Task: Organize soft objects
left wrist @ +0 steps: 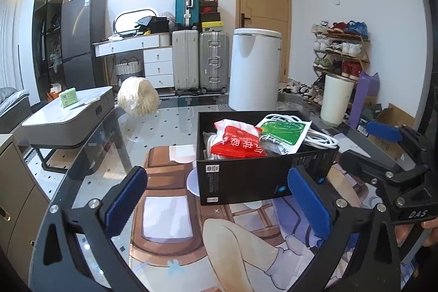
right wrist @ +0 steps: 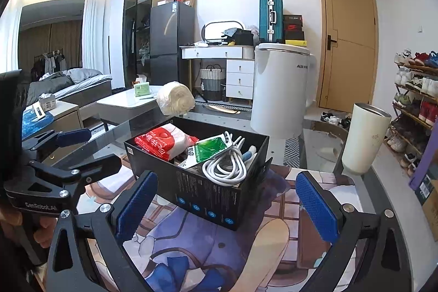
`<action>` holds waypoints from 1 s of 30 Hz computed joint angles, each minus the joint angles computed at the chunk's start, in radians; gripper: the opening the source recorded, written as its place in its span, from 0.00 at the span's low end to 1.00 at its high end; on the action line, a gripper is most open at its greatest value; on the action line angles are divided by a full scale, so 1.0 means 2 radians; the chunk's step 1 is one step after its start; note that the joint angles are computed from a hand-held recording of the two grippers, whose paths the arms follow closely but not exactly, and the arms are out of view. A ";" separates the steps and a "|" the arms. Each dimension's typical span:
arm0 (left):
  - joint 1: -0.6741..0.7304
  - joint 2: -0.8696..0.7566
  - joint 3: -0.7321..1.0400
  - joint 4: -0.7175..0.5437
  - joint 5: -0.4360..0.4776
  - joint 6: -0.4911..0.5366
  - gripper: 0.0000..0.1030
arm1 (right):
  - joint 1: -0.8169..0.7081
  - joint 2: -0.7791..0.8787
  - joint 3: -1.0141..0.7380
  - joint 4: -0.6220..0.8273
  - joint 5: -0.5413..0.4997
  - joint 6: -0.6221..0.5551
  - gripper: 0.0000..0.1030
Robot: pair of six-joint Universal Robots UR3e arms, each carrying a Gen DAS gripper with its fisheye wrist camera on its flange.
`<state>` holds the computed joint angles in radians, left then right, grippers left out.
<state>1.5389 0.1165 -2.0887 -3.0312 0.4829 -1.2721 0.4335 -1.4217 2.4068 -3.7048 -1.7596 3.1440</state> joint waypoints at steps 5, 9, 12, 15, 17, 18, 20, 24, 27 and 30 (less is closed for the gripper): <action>0.000 0.013 0.003 0.005 -0.001 -0.013 1.00 | -0.001 0.005 0.004 -0.016 -0.003 0.002 0.99; -0.049 0.048 -0.051 0.126 -0.026 -0.128 1.00 | 0.002 0.008 0.006 -0.026 -0.005 0.001 0.99; -0.052 0.051 -0.061 0.146 -0.028 -0.149 1.00 | 0.006 0.009 0.007 -0.029 -0.011 0.001 0.99; -0.050 0.046 -0.061 0.144 -0.030 -0.146 1.00 | 0.007 0.009 0.009 -0.034 -0.012 0.001 0.99; -0.052 0.048 -0.063 0.147 -0.031 -0.149 1.00 | 0.006 0.008 0.011 -0.037 -0.011 0.001 0.99; -0.054 0.052 -0.064 0.149 -0.032 -0.152 1.00 | 0.005 0.007 0.012 -0.036 -0.010 0.001 0.99; -0.054 0.055 -0.060 0.143 -0.034 -0.150 1.00 | 0.006 0.007 0.012 -0.036 -0.011 0.001 0.99; -0.074 0.072 -0.086 0.200 -0.038 -0.201 1.00 | 0.005 0.007 0.012 -0.037 -0.009 0.001 0.99; -0.084 0.078 -0.102 0.234 -0.040 -0.231 1.00 | 0.004 0.007 0.012 -0.037 -0.008 0.001 0.99; -0.081 0.076 -0.099 0.227 -0.040 -0.226 1.00 | 0.004 0.008 0.012 -0.037 -0.009 0.000 0.99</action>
